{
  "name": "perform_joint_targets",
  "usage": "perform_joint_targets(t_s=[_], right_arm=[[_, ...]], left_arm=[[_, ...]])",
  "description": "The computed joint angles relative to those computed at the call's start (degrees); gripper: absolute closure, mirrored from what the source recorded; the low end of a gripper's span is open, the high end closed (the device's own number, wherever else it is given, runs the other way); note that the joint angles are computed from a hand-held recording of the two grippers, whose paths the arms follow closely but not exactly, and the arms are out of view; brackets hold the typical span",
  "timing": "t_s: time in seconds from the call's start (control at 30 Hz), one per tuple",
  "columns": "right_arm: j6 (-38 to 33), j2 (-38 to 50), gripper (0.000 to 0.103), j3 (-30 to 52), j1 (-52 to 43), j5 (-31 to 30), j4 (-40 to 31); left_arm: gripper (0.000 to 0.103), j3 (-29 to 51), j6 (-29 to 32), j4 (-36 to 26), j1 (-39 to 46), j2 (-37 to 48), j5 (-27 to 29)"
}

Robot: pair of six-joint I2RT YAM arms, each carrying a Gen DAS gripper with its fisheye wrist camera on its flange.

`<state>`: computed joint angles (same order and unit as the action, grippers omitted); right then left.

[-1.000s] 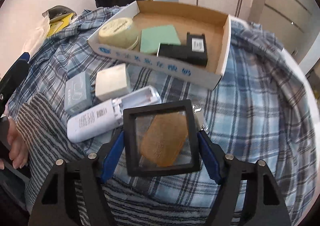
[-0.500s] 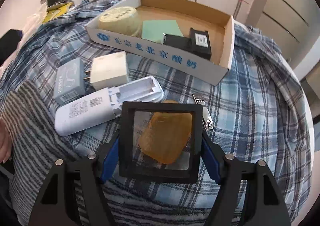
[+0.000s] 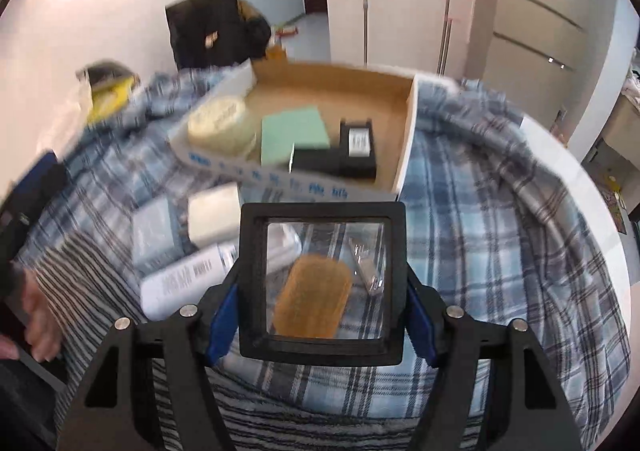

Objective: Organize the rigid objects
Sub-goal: 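Grasp the white plug charger with the left gripper while the right gripper holds the frame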

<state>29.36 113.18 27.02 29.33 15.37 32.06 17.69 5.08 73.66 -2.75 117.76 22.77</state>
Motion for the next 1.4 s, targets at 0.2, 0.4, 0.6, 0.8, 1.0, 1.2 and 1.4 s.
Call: perform_joint_targets(t_s=[0.2, 0.4, 0.6, 0.8, 1.0, 1.2, 1.4], right_arm=[[-0.58, 3.22, 0.034, -5.05, -0.25, 3.97, 17.22], [-2.55, 4.89, 0.034, -8.09, -2.96, 2.70, 26.88], [-2.63, 4.60, 0.034, -10.32, -2.81, 2.96, 30.45], [-2.39, 5.35, 0.034, -11.30, -4.20, -0.04, 32.94], [-1.72, 6.63, 0.034, -12.36, -5.78, -2.67, 35.63], [-2.49, 6.39, 0.034, -12.19, -5.94, -4.06, 34.84], [-2.88, 5.94, 0.034, -10.82, -4.17, -1.95, 31.42]], left_arm=[[0.000, 1.21, 1.91, -4.59, 0.75, -2.12, -2.11], [0.000, 4.35, 14.52, -15.94, 0.94, -7.01, -1.04], [0.001, 17.02, 27.35, -39.60, -6.15, -4.10, -2.14], [0.039, 26.06, 25.22, -48.87, -10.12, 1.33, -5.49], [0.062, 31.69, 25.17, -55.85, -12.38, 4.86, -6.37], [0.062, 35.72, 27.86, -63.67, -12.53, 6.62, -4.58], [0.047, 36.24, 30.83, -63.94, -13.61, 7.64, -6.06]])
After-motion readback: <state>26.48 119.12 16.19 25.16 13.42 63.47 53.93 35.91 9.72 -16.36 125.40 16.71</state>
